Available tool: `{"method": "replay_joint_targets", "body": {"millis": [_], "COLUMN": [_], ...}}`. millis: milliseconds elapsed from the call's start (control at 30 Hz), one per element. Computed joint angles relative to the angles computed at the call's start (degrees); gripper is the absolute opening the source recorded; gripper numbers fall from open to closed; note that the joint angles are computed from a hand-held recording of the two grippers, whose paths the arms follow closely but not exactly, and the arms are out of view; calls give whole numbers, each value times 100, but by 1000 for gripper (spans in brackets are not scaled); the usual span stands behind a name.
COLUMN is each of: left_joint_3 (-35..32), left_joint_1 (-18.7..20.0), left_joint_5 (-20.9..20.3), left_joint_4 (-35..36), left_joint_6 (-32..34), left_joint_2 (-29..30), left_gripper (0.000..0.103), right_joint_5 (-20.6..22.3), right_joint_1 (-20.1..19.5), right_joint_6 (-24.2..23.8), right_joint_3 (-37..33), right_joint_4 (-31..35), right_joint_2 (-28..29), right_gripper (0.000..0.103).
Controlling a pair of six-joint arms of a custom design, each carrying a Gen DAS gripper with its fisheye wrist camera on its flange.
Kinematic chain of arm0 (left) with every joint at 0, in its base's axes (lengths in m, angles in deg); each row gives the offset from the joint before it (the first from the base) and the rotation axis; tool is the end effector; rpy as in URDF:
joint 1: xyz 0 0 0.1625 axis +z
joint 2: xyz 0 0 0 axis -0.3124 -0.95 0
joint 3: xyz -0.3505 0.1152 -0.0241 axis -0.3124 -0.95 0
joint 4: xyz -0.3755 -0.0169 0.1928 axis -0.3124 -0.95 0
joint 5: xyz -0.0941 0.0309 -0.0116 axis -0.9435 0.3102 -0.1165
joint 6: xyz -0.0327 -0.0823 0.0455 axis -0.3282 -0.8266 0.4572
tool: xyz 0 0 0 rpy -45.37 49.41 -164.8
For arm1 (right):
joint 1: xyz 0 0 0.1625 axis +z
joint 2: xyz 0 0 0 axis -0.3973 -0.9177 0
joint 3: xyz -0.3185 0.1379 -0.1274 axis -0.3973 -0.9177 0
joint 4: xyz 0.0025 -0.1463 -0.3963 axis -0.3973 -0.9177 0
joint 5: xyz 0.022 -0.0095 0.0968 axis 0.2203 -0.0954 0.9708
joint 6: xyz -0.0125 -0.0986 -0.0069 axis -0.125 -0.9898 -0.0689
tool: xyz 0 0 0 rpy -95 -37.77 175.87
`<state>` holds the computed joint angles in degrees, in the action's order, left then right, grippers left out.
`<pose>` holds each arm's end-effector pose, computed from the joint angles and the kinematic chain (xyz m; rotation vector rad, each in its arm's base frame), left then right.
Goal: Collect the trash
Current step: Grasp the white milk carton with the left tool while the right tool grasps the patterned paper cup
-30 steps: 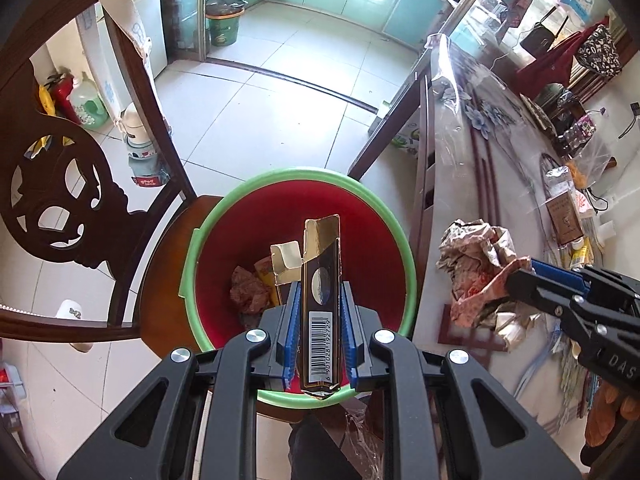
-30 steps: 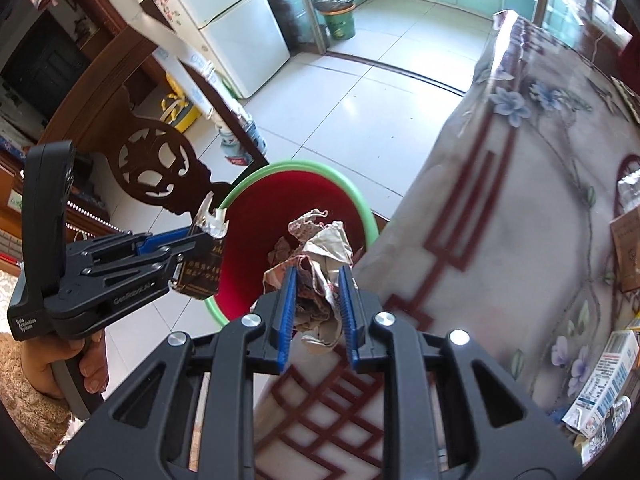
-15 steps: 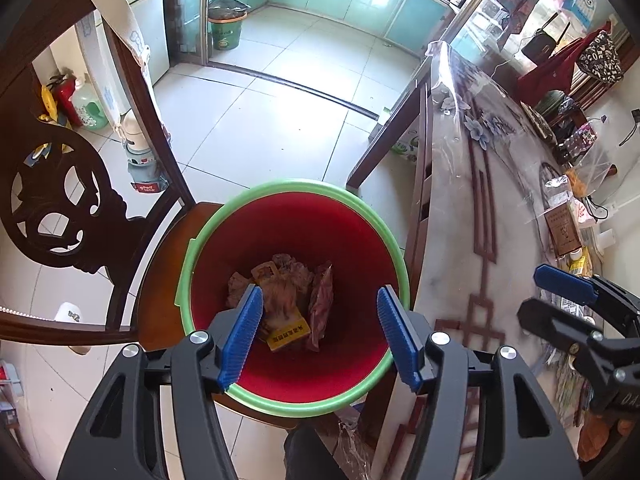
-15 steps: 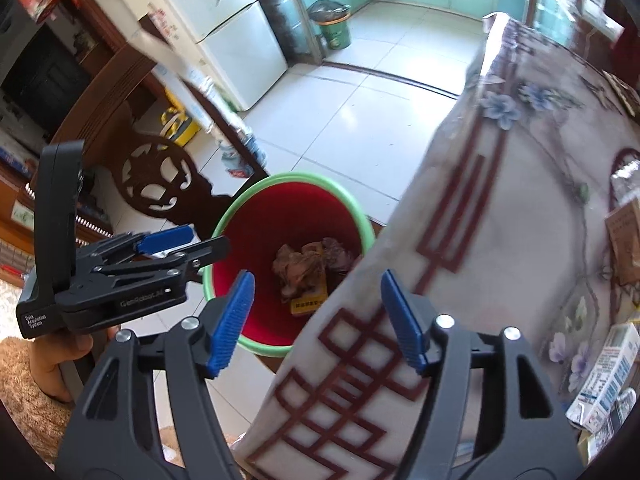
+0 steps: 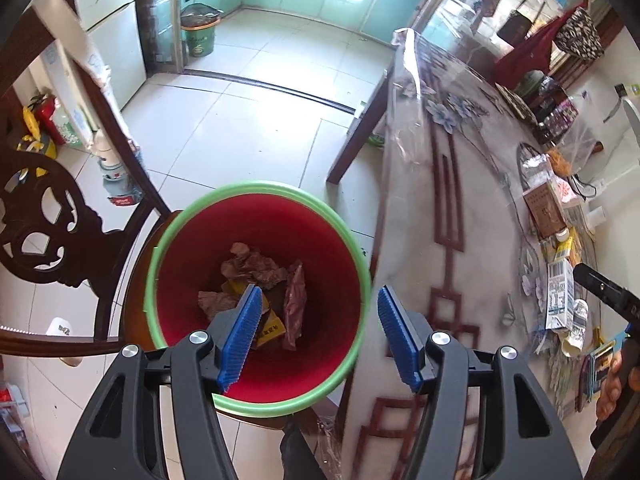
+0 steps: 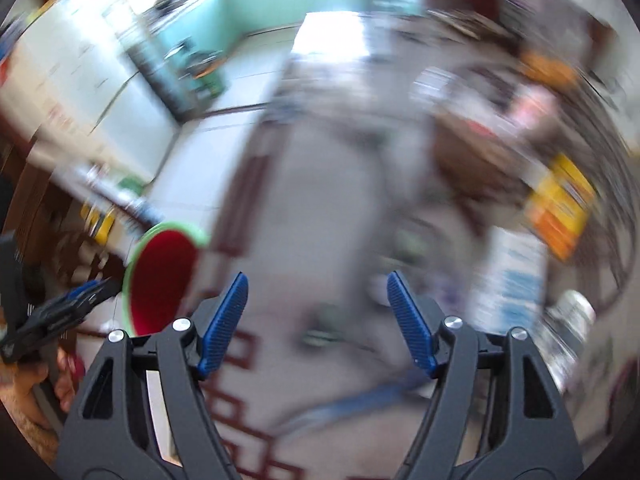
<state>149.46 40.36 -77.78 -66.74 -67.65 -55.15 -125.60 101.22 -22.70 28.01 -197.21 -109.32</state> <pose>-0.3293 -0.3467 -0.0329 -0.5429 2.3482 -0.8259 -0.0104 -0.5257 0.3635 0.7161 -2.5580 0.2374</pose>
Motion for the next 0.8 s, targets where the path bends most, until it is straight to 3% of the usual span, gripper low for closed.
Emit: {"method": "replay_joint_targets", "body": {"millis": [267, 433, 633, 700, 733, 767, 800], "left_joint_3": [-884, -1628, -2733, -3159, -3356, -3669, -3930], "left_joint_1": [205, 285, 325, 356, 368, 384, 397], "left_joint_5": [46, 112, 13, 9, 19, 47, 71], "left_joint_4": [-296, -217, -24, 5, 12, 52, 109], "left_joint_6": [1006, 1238, 1491, 1541, 1596, 1720, 1831], "left_joint_2": [776, 1347, 2184, 2489, 2624, 2827, 2993], "left_gripper": [57, 57, 57, 57, 57, 57, 57], "right_joint_5": [-42, -21, -265, -268, -206, -173, -131], "right_joint_1": [-773, -1100, -1408, -1508, -1549, -1565, -1576], "right_joint_6": [457, 515, 637, 681, 633, 543, 386], "right_joint_3": [-810, -1365, -2191, -2552, -2674, -2752, -2843], "right_joint_4": [-251, -82, 678, 1208, 1432, 1585, 1761], "right_joint_2": [-1, 233, 765, 988, 1046, 1092, 1147], "right_gripper": [74, 77, 80, 80, 79, 67, 48]}}
